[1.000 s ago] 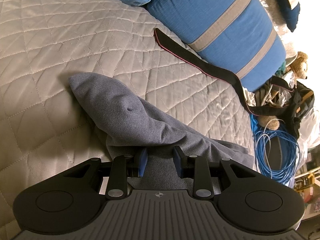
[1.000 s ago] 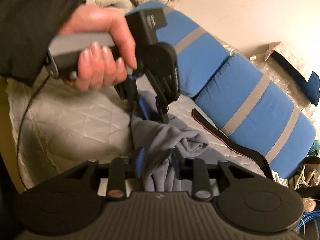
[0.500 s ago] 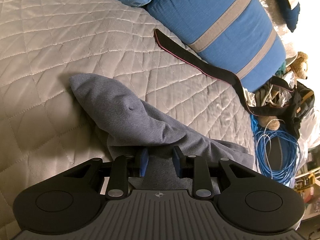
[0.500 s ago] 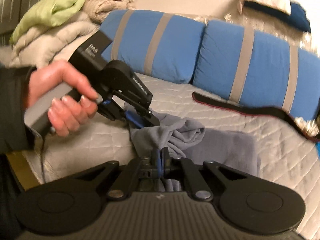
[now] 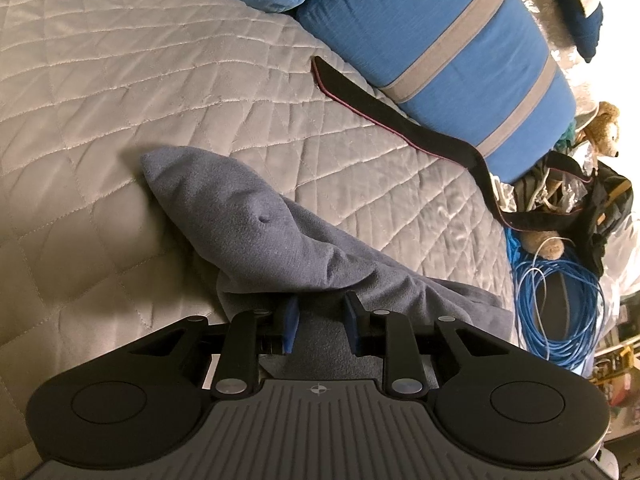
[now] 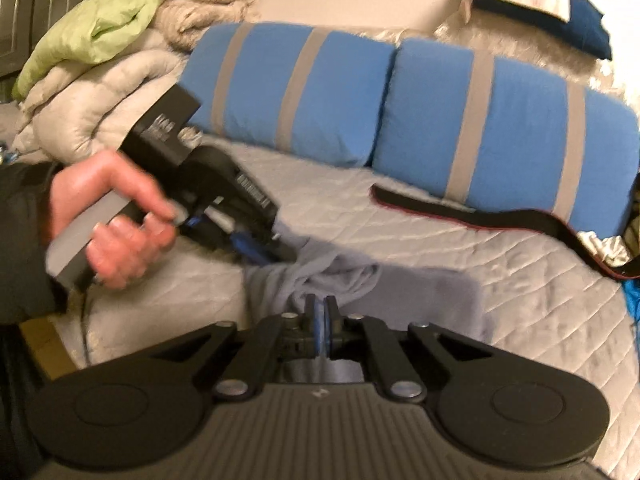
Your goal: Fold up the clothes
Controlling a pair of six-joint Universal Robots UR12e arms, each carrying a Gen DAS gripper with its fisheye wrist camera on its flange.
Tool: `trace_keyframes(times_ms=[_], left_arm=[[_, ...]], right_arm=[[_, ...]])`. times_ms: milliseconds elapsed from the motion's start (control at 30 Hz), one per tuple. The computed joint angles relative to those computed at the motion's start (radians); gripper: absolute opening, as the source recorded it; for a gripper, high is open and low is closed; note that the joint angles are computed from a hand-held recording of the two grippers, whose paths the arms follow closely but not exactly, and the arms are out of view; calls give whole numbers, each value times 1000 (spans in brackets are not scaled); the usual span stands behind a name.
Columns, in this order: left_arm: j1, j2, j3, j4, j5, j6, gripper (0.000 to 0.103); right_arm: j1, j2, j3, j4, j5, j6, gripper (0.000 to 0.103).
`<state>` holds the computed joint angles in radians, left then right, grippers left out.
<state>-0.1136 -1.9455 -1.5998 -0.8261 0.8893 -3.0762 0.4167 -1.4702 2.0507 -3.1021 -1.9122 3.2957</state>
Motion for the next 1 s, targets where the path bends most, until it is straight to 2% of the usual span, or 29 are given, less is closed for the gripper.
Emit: trace_keyframes(times_ms=[33, 67, 167, 233, 267, 333, 367, 500, 700, 1000], left_arm=[[0, 0, 0, 0, 0, 0, 24], [0, 0, 0, 0, 0, -1, 24], [0, 0, 0, -1, -1, -1, 24], [0, -1, 1, -1, -2, -1, 24], [1, -1, 1, -2, -3, -1, 24], [1, -1, 1, -2, -3, -1, 24], [1, -1, 1, -2, -3, 0, 24], [2, -2, 0, 1, -6, -1, 24], [0, -1, -1, 8, 0, -4, 23], [1, -2, 0, 6, -1, -3, 22]], right_arm=[[7, 6, -1, 3, -4, -25, 49], [14, 12, -2, 5, -8, -51, 54], [36, 32, -9, 17, -27, -126, 54], [54, 56, -20, 27, -72, -182, 52], [66, 72, -26, 23, -111, -220, 46], [83, 98, -32, 11, -180, -277, 5], [86, 100, -32, 7, -197, -285, 4], [78, 76, -23, 10, -185, -247, 2], [55, 36, -15, 61, -108, -179, 2], [44, 3, -3, 90, -82, -123, 0]])
